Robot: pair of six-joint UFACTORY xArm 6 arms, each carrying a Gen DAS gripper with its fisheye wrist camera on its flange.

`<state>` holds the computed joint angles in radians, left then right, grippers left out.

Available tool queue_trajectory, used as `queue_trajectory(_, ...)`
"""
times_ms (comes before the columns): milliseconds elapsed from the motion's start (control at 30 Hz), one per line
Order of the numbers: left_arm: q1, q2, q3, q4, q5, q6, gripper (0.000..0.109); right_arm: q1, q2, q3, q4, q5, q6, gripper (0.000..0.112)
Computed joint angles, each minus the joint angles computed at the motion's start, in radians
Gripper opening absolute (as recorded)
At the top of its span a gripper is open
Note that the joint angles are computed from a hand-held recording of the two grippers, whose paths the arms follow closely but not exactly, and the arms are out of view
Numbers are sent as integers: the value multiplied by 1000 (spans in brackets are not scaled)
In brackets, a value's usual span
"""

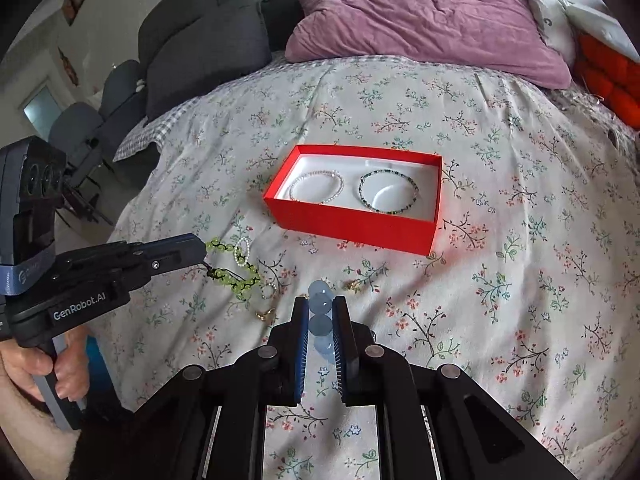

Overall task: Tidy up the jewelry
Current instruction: 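Lift both bracelets and lower them into the red box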

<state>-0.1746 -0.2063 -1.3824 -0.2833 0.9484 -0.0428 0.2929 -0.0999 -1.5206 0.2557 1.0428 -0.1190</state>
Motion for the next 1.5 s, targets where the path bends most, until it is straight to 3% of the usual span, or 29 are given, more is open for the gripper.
queue_trajectory(100, -9, 51, -15, 140, 83, -79, 6, 0, 12, -7, -9, 9, 5, 12)
queue_trajectory(200, 12, 104, -9, 159, 175, -141, 6, 3, 36, -10, -28, 43, 29, 12)
queue_trajectory(667, -3, 70, -73, 62, 46, -92, 6, -3, 58, -71, 17, 25, 29, 12)
queue_trajectory(1200, -31, 251, -278, 87, -70, -191, 6, -45, 222, -296, 28, -56, 121, 12)
queue_trajectory(1500, -39, 355, -335, 36, -166, -197, 6, -30, 341, -406, -15, -107, 168, 12)
